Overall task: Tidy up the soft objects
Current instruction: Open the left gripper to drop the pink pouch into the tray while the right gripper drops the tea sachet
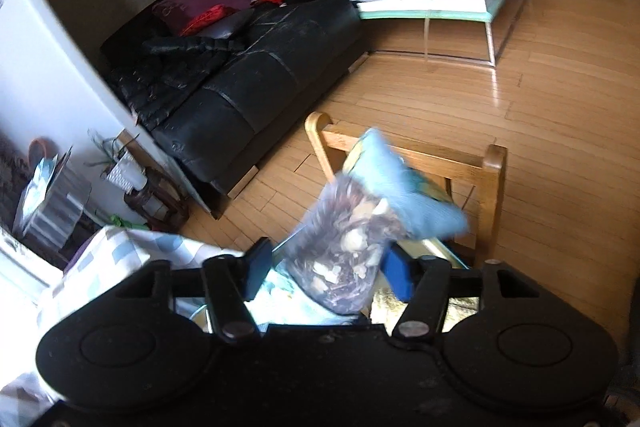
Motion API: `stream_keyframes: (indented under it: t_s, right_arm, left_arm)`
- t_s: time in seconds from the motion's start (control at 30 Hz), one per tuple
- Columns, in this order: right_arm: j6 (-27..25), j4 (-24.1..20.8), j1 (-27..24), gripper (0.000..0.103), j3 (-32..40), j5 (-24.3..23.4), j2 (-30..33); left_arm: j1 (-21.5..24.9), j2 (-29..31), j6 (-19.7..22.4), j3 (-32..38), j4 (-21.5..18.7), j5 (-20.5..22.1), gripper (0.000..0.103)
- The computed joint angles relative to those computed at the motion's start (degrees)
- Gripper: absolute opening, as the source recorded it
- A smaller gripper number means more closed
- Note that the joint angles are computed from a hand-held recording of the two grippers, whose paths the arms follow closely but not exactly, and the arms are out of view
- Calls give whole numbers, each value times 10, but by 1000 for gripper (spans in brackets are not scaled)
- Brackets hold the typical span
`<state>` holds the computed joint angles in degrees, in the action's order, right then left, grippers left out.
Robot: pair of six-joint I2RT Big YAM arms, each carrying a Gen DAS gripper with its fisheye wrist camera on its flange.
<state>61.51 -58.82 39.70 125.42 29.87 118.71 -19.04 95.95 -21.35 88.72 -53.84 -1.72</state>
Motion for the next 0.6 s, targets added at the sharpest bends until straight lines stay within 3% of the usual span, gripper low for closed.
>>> stream_keyframes:
  t_s: [0.07, 0.27, 0.6]
  right_arm:
    - [-13, 2, 4, 80, 3, 15, 3]
    - [-29, 32, 2, 80, -25, 3, -11]
    - [-37, 21, 5, 80, -18, 8, -9]
  left_arm:
    - [1, -3, -3, -6, 2, 1, 72]
    - [2, -11, -5, -18, -2, -6, 72]
    - [13, -62, 0, -69, 0, -34, 73]
